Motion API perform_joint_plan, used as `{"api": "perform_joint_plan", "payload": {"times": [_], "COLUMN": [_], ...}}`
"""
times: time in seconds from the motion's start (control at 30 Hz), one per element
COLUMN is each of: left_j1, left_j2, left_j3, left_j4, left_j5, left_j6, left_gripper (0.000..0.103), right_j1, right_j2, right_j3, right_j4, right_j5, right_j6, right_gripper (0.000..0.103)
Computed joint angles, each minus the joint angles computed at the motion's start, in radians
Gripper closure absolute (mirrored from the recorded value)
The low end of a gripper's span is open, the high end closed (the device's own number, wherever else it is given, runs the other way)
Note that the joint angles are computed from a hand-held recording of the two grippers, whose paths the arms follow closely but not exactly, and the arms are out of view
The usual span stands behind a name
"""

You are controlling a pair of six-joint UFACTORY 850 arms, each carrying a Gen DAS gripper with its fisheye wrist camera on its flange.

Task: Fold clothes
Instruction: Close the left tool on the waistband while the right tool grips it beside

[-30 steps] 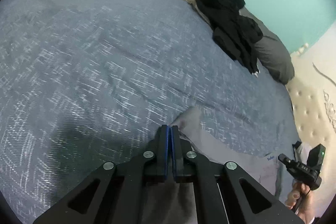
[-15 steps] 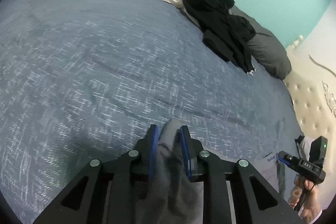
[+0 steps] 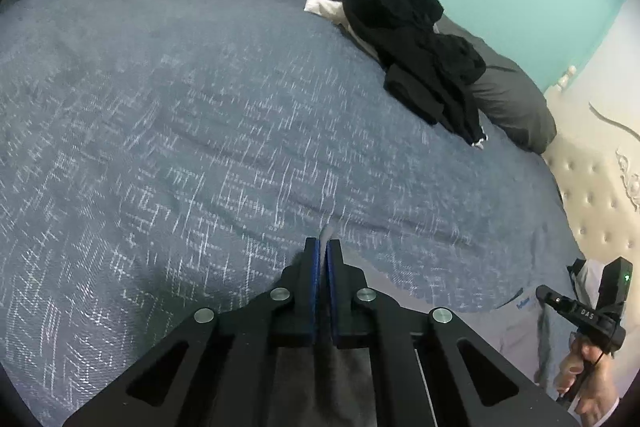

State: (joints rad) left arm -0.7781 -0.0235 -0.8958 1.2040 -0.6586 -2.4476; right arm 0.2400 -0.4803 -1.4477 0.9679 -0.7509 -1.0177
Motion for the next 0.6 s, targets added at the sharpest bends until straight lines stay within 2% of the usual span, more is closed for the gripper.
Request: {"api": "perform_joint_plan", "payload": {"times": [0.27,0.6], "left_j1": [0.021,0.070], "left_j2": [0.001,-0.038], "left_j3": [0.002,-0.043], "left_j4": [-0.006,-0.115], "left_j5": [0.025,0.076], "left_j6": [0.005,0.176], "left_gripper": [0.099,0.099], "right_j1": [0.008,0.035], "right_j2": [-0.021,-0.071], "right_j3": [-0.043,-0.086], "right_j4": [0.019,-0.072], "right_j5": [0.021,0.040], "right_j6": [0.008,0.110], "right_gripper": [0.101,0.101]}}
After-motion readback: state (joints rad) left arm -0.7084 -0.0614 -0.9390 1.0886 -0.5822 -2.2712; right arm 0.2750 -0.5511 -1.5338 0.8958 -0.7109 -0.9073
